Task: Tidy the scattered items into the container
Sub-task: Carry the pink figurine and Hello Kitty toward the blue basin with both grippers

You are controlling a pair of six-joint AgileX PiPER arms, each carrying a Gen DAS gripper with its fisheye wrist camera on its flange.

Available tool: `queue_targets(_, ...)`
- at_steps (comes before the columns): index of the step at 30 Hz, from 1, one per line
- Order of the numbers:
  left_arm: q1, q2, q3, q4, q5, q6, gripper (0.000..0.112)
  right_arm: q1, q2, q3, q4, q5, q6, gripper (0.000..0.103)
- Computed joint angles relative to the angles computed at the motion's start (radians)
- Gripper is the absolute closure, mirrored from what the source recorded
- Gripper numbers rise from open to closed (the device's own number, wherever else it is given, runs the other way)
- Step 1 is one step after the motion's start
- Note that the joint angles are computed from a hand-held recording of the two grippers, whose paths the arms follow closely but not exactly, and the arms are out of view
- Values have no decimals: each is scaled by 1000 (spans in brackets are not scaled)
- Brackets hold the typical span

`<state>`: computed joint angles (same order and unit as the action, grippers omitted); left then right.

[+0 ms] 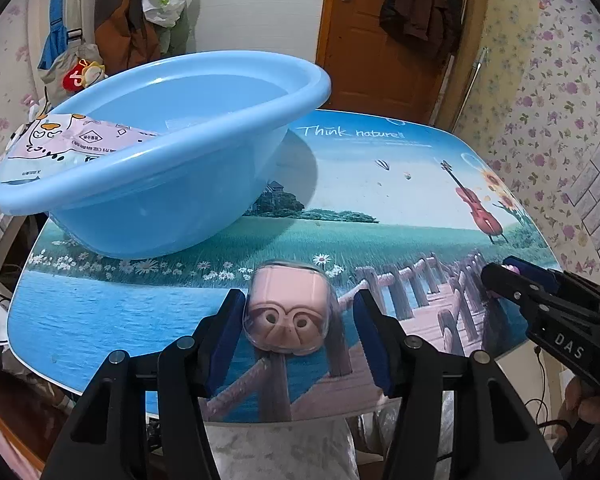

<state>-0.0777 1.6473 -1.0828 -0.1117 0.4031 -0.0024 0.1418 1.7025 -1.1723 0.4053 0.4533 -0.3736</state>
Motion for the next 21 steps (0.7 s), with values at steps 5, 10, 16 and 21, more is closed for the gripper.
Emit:
queue_targets(5, 0, 15, -4, 27, -5, -36, 68, -4, 3, 5, -5, -13, 9, 67)
queue_targets(10, 7, 14, 1, 31, -16, -36, 70, 1, 9, -4, -78, -29, 87, 67)
queue_targets(16, 3, 8, 11, 57, -24, -58, 70, 25, -13, -10, -386, -50, 382, 67)
queue_targets(21, 2, 3, 16, 71, -25, -71, 71, 47, -31, -16, -638, -45, 615, 67)
